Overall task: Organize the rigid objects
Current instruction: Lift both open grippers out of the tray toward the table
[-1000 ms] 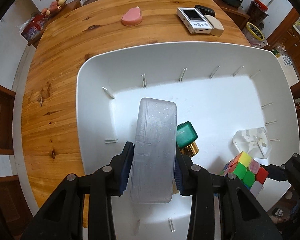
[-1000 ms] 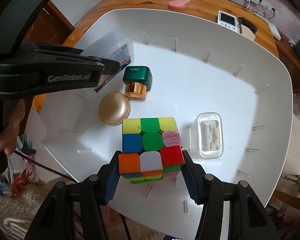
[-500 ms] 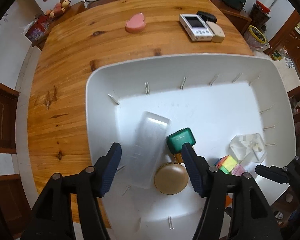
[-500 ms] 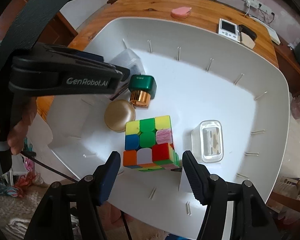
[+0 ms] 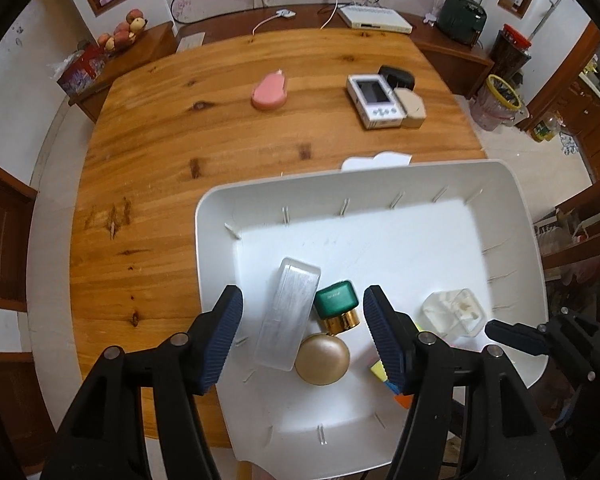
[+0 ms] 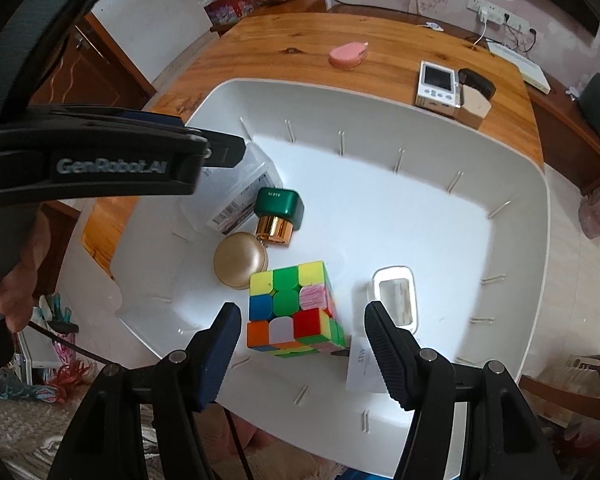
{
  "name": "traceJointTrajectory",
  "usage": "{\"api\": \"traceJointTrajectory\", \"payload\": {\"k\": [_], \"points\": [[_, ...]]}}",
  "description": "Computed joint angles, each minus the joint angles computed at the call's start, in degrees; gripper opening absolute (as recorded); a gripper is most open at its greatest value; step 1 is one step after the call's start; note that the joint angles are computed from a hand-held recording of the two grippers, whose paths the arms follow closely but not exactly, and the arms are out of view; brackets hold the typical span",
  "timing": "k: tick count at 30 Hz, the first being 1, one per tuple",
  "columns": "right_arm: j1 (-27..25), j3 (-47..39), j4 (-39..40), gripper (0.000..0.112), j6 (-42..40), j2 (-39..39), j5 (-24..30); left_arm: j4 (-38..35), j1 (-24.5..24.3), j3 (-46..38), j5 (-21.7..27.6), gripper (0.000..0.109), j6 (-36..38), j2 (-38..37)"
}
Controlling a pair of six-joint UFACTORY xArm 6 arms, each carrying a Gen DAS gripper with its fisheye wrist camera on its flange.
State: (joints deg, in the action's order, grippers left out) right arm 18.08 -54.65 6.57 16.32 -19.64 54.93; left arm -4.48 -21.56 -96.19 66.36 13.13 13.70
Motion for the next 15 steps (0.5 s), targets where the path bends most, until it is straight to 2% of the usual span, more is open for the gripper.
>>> {"api": "traceJointTrajectory", "payload": {"k": [8,15], "points": [[-3.34,-2.21,0.89,0.065,0.20,-0.88,0.00,-1.86,0.02,-5.52,0.70,0.067,0.35,0.84],[-6.21,-7.48,-2.42,0.065,0.53,0.21,1.19,-3.28,0.29,-15.45,1.99,0.067,1.23,4.95]]}}
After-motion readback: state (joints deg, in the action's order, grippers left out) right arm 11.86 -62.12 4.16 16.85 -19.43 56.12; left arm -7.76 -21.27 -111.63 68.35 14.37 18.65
